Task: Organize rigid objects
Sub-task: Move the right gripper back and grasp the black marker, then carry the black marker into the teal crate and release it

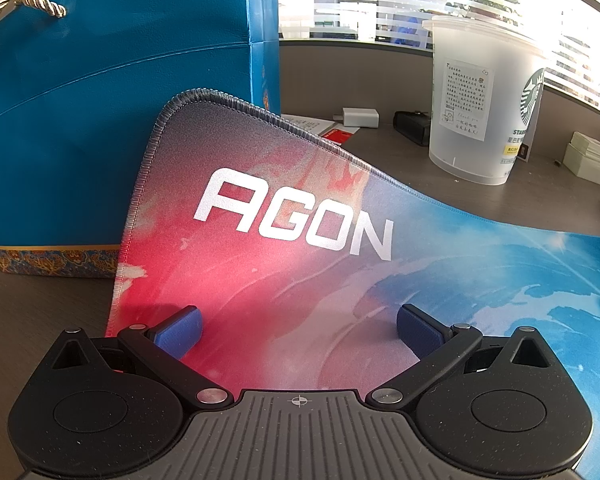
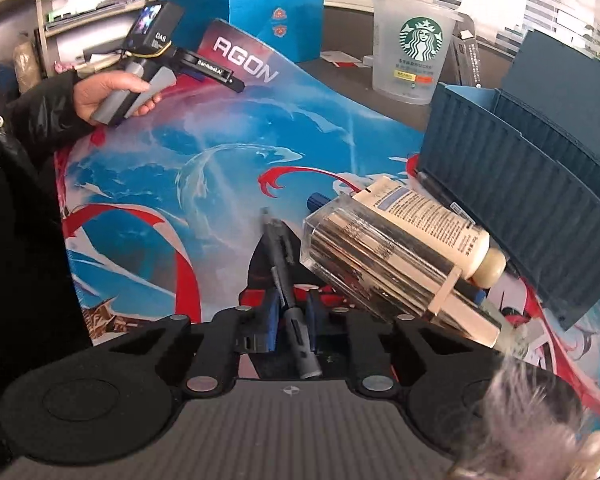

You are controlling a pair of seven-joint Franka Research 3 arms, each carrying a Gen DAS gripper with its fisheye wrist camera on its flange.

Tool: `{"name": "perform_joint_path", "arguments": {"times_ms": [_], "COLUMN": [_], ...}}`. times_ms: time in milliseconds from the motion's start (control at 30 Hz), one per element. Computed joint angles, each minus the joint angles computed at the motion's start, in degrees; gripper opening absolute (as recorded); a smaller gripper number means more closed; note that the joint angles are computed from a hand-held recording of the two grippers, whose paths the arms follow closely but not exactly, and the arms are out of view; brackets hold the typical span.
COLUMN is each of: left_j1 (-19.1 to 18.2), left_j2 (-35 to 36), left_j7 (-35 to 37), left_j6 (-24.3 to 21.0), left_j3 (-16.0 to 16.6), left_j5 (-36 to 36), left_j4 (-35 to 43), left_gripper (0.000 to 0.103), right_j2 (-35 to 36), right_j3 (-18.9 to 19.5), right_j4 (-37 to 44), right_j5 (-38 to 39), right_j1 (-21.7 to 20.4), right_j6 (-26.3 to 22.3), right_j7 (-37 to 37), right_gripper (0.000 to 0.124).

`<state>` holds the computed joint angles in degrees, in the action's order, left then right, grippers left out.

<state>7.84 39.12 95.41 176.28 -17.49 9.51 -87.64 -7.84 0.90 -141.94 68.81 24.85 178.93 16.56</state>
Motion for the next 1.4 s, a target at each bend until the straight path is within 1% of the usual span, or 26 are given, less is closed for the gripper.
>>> {"name": "perform_joint_path", "arguments": {"times_ms": [100, 233, 333, 400, 567, 633, 733, 800, 900, 1067, 1400], "left_j1": [0.02, 0.06, 0.00, 0.09, 0.10, 0.10, 0.10, 0.10, 0.11, 0.16, 0.18], "left_j2": [0.03, 0.02, 0.06, 0.03, 0.03, 0.03, 0.03, 0.03, 0.05, 0.04, 0.04], "left_j7": [-0.03, -0.03, -0.06, -0.02, -0.01, -0.01, 0.00, 0.00, 0.02, 0.07, 0.12], "left_j6": [-0.03, -0.03, -0.04, -0.03, -0.03, -0.03, -0.03, -0.03, -0.04, -0.04, -0.04], "left_j3": [-0.04, -0.07, -0.04, -0.10, -0.12, -0.12, -0.12, -0.12, -0.15, -0.20, -0.23], "left_j5": [0.05, 0.08, 0.10, 0.09, 0.09, 0.09, 0.09, 0.09, 0.09, 0.08, 0.04], "left_j4": [0.04, 0.03, 0.08, 0.03, 0.03, 0.03, 0.03, 0.03, 0.05, 0.03, 0.02], "left_gripper": [0.103, 0.103, 0.103, 0.103, 0.103, 0.103, 0.103, 0.103, 0.103, 0.103, 0.103], "right_j2": [0.31, 0.21, -0.04, -0.29, -1.25, -1.65, -2.00, -2.29, -2.95, -3.69, -2.86], "right_j3": [1.06, 1.52, 1.79, 1.65, 0.63, 1.16, 0.79, 1.26, 0.89, 0.88, -0.70], "right_j4": [-0.24, -0.83, -0.96, -0.72, 0.63, 1.06, 2.22, 2.82, 3.70, 5.42, 9.28], "right_j5": [-5.50, -13.66, -20.35, -23.29, -25.45, -28.64, -30.34, -33.46, -35.88, -41.51, -46.48], "right_j1": [-1.14, -2.12, -2.96, -2.95, -1.89, -2.75, -3.07, -4.27, -5.10, -7.90, -11.44], "right_j6": [0.04, -0.56, -2.24, -3.69, -6.64, -7.79, -9.67, -10.59, -11.43, -12.22, -12.30], "right_j7": [4.70, 10.65, 14.94, 16.57, 16.30, 17.67, 18.24, 20.07, 20.85, 24.53, 27.06], "right_gripper": [0.010, 0.010, 0.010, 0.010, 0.010, 0.010, 0.010, 0.010, 0.010, 0.010, 0.010]}}
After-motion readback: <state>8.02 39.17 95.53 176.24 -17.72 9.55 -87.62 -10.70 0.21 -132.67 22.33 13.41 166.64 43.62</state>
